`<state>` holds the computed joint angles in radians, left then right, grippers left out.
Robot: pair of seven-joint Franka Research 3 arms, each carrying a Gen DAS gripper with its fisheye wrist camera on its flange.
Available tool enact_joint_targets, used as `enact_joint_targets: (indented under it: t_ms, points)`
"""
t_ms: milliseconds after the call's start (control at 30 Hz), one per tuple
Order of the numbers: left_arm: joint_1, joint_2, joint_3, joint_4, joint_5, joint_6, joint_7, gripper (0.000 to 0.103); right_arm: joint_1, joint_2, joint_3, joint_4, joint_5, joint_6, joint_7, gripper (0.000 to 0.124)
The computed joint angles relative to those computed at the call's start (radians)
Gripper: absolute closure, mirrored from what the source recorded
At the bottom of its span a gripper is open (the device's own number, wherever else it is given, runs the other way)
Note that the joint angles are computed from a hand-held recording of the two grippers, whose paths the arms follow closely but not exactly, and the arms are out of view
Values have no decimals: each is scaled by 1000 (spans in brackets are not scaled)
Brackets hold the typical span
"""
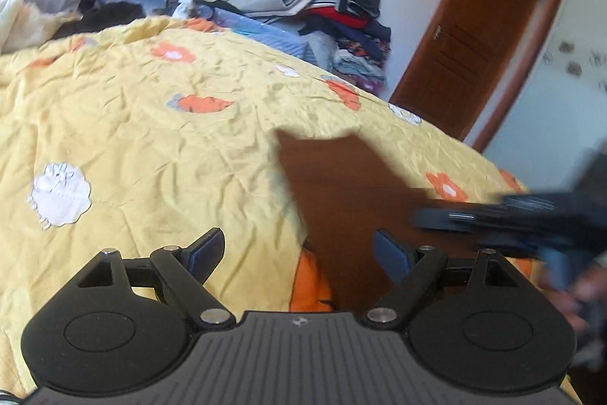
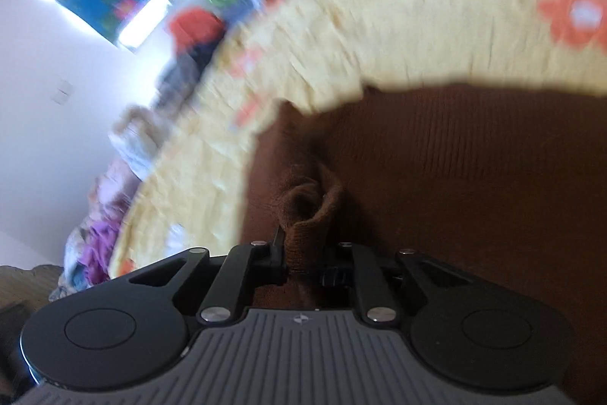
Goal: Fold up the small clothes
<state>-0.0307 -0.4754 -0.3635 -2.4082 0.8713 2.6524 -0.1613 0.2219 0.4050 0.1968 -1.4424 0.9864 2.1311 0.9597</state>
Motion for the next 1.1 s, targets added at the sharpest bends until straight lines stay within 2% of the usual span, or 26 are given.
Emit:
enact_joint_targets:
  t_ms: [67,133,167,233,300,333,367,400,500,567,633,700,733,800,833,867,933,1000,1033,1100]
  points:
    - [4,-22,5,-24,10,22,-16,17,-48,-122,0,-137,104,38,-117,106]
    - [16,-22,11,-38,25,71,-22,17,-76,-254,-39,-294,190,85,-207,106]
    - [20,-13,14,-36,28,91,-15,17,-77,-302,-65,-360,199,120,-213,106]
    - [32,30,10,-12,38,130,0,17,-77,-369,-116,-482,180,176,-162,106]
    - [20,92,13,30,27,152,41,17,-75,-379,-150,-560,137,206,-47,107]
    - [9,126,20,53,17,167,74,17,-77,-382,-160,-592,184,213,-52,109]
    - [-7,157,29,75,1,177,109,17,-85,-384,-172,-614,281,186,-83,109]
    - [-27,186,38,98,-26,180,151,17,-87,-383,-178,-621,314,175,-66,107]
    - [-67,247,62,146,-84,223,234,17,-77,-392,-177,-626,339,184,-73,106]
    - [-82,264,73,155,-115,262,259,17,-78,-405,-184,-627,351,152,-86,106]
    - [-132,278,114,142,-241,309,347,17,-78,-420,-190,-633,347,149,-103,105]
    - [-205,291,170,118,-434,336,477,17,-79,-415,-196,-631,308,154,-80,100]
    - [-200,293,161,115,-462,325,480,17,-83,-412,-200,-632,311,138,-71,100]
    - [-163,283,119,114,-425,290,457,17,-94,-413,-211,-640,343,99,-68,100]
    - [-151,273,98,117,-384,272,465,17,-98,-411,-214,-640,348,86,-66,96]
    - [-134,261,69,123,-312,250,472,17,-100,-414,-213,-641,344,81,-57,85]
    - [-108,237,4,139,-129,193,501,17,-100,-411,-210,-634,352,84,-48,76]
    - [-125,239,-31,162,-16,112,571,17,-99,-405,-209,-625,371,78,-47,75]
    - [-137,251,-50,180,33,45,597,17,-99,-399,-207,-616,372,74,-46,75]
    - [-162,281,-57,208,80,-38,613,17,-99,-397,-204,-608,354,73,-46,75]
